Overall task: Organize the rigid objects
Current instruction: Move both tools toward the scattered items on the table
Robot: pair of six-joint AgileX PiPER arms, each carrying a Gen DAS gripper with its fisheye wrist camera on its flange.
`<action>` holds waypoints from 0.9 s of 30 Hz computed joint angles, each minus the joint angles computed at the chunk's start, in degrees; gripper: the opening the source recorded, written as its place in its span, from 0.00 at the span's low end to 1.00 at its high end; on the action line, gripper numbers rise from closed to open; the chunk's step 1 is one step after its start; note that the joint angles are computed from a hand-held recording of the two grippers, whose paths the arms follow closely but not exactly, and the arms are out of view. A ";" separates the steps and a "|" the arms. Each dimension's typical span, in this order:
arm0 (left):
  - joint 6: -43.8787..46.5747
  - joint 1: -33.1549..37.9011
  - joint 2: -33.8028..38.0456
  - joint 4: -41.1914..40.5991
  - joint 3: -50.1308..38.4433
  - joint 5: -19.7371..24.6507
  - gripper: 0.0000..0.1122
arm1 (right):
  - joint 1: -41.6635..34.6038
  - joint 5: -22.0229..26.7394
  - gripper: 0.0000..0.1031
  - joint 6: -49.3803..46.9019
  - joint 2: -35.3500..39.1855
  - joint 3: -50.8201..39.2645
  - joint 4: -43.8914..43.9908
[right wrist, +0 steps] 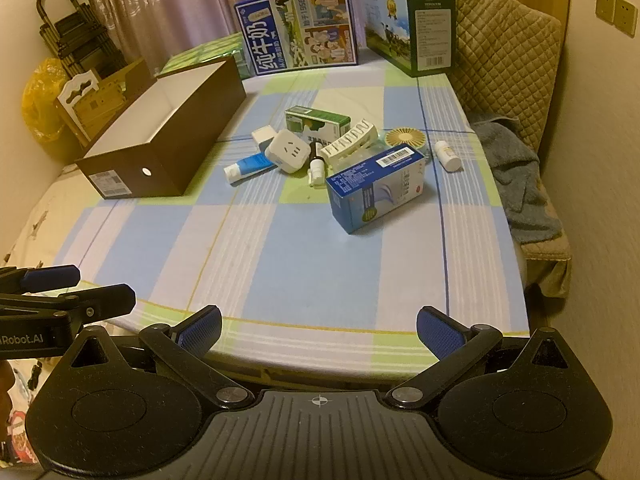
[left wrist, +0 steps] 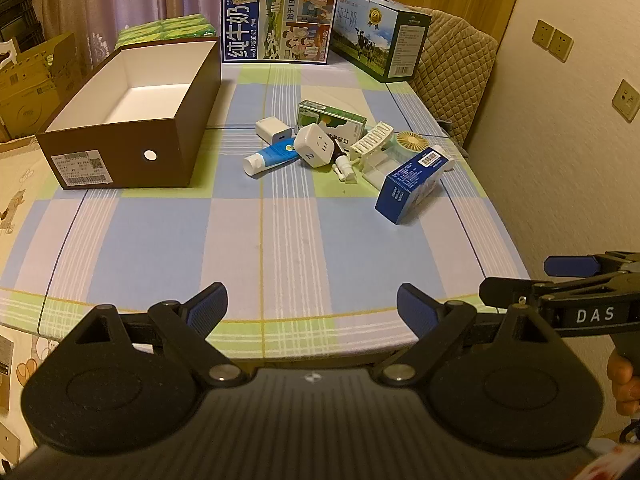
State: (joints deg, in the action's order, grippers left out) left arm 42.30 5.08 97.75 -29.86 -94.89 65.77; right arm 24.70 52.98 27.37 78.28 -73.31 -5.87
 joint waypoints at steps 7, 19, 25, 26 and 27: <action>0.12 0.21 0.65 -0.01 -0.95 0.29 0.80 | 0.25 0.39 0.98 0.29 0.54 -1.03 -0.22; -2.00 -0.46 5.23 1.10 -7.80 2.53 0.80 | -0.56 0.45 0.98 -0.67 2.65 -2.98 0.64; -2.42 -1.20 6.02 1.51 -8.07 1.93 0.80 | -1.15 0.46 0.98 -1.09 4.03 -4.03 1.19; -2.47 -1.32 5.94 1.56 -7.78 1.64 0.80 | -1.20 0.49 0.98 -1.08 4.23 -4.23 1.21; -2.51 -1.38 6.21 1.59 -8.12 1.72 0.80 | -1.19 0.51 0.98 -1.02 4.46 -4.45 1.18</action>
State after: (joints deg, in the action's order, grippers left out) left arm 39.79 3.70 103.96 -28.27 -103.01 67.48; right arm 23.50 53.49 26.35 82.74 -77.76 -4.68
